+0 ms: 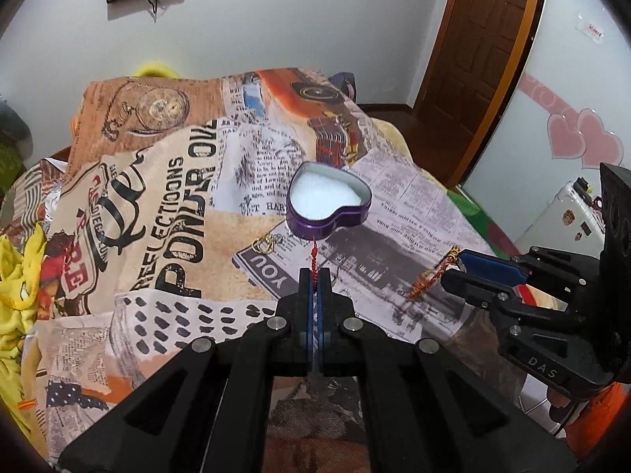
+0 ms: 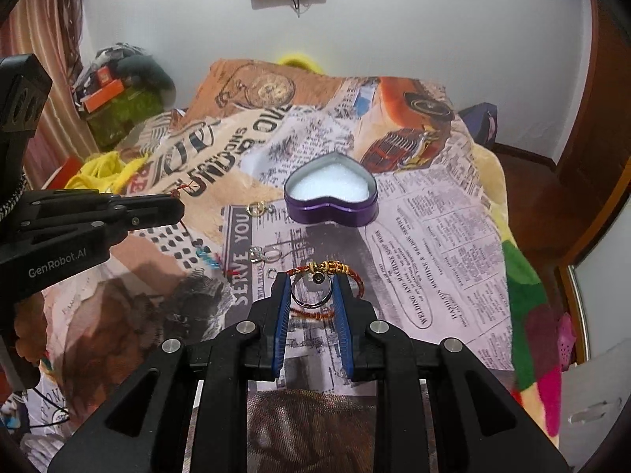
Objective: Organize jewelry
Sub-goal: 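Carry the bracelet with the left tool while the right tool carries the ring toward the tin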
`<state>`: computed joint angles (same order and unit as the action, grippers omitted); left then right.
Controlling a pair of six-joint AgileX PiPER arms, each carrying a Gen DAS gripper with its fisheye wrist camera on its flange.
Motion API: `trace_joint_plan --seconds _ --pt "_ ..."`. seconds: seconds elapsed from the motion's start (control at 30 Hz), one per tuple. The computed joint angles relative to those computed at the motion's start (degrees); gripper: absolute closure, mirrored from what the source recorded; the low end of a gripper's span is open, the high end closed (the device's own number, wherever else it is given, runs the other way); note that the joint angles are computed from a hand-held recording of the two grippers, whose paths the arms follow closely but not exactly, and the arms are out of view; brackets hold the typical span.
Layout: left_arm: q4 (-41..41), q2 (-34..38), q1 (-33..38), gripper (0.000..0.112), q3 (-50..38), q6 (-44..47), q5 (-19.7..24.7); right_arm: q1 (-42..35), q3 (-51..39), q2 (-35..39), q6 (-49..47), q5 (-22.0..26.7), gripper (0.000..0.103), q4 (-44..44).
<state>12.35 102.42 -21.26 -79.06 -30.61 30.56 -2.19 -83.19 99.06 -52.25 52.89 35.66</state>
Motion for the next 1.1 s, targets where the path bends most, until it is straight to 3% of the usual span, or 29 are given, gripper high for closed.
trace_joint_plan --seconds 0.2,0.63,1.1 --pt "0.3 -0.5 -0.5 0.112 -0.3 -0.7 -0.7 0.0 -0.7 -0.3 -0.5 0.2 0.084 1.1" --pt "-3.8 2.0 0.3 0.112 0.2 1.8 -1.4 4.1 -2.8 9.7 5.4 -1.1 0.084 -7.2" --pt "-1.0 1.5 0.5 0.112 -2.1 -0.4 -1.4 2.1 -6.4 6.0 2.3 2.1 0.084 -2.3"
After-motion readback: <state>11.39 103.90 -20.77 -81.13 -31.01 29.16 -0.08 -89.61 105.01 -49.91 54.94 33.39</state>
